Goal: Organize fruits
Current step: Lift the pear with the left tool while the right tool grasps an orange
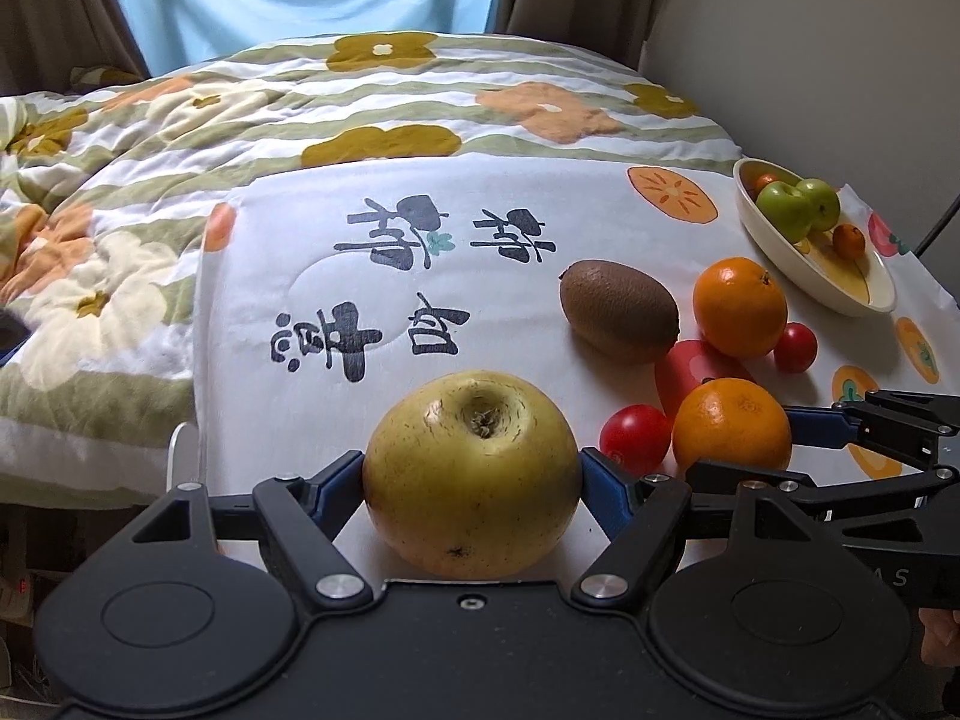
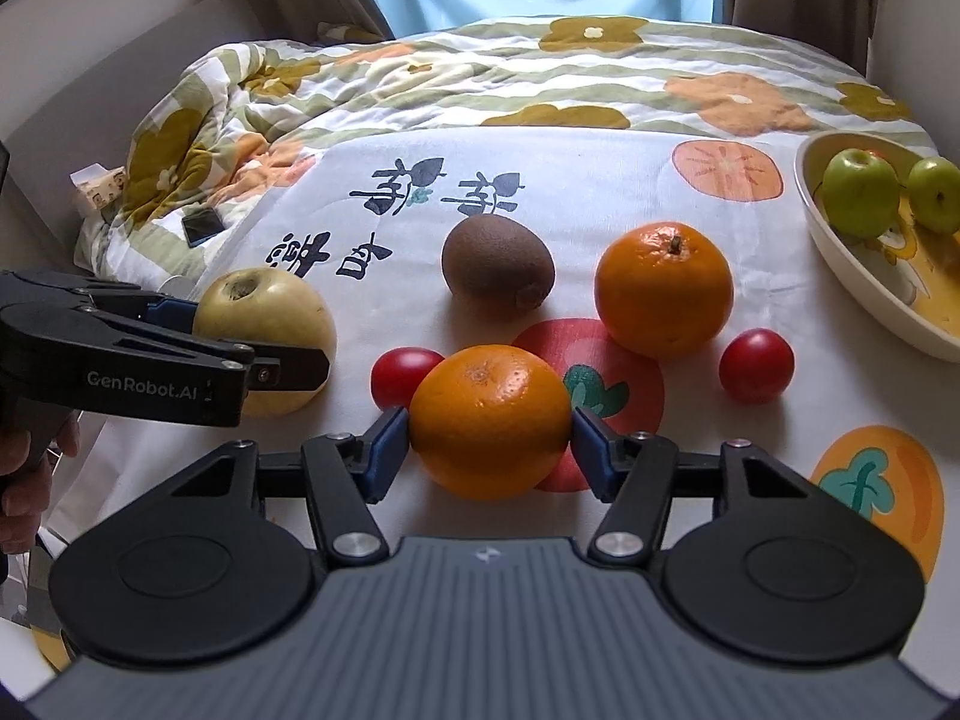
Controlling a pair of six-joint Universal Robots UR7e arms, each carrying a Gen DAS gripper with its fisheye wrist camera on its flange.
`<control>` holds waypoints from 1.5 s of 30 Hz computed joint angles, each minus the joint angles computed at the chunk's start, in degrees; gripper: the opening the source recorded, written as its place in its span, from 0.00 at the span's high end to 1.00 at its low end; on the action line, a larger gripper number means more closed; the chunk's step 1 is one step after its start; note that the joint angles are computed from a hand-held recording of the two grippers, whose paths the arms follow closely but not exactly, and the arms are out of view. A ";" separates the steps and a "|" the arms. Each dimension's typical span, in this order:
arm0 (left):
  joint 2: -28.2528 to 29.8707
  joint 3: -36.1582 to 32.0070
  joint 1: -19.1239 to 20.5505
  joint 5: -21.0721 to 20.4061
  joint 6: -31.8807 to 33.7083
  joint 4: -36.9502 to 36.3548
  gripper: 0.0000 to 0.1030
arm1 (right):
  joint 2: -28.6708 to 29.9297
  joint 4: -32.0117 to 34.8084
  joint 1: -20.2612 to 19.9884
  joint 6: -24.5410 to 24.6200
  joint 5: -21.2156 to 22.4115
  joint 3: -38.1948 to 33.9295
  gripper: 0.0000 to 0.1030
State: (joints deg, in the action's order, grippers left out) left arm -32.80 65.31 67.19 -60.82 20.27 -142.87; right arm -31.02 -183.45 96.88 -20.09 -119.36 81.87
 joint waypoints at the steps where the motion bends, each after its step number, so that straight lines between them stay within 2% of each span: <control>1: -0.30 0.59 -0.16 0.16 -0.23 -0.58 0.23 | -0.17 -0.21 0.01 -0.24 -0.04 0.25 0.29; 7: -1.71 4.43 -1.92 1.75 -0.03 -5.94 0.23 | -2.65 -1.17 -0.45 -0.70 1.80 2.41 0.29; 13: -3.17 8.43 -4.57 3.44 -1.18 -10.71 0.23 | -6.05 -2.30 -0.88 -1.40 1.35 5.10 0.29; 25: -3.37 13.22 -11.67 7.64 -6.93 -17.78 0.23 | -16.96 -4.44 -3.40 -4.10 3.11 12.94 0.29; 31: -0.02 11.32 -15.14 9.05 -10.49 -18.73 0.23 | -22.99 -4.02 -6.15 -7.77 6.30 16.07 0.29; 37: 5.15 7.52 -17.73 8.52 -12.95 -19.47 0.23 | -27.53 -1.70 -9.56 -10.72 9.39 17.03 0.29; 45: 14.01 -3.87 -18.22 6.21 -11.76 -14.63 0.23 | -29.36 1.28 -13.23 -13.03 12.27 14.38 0.29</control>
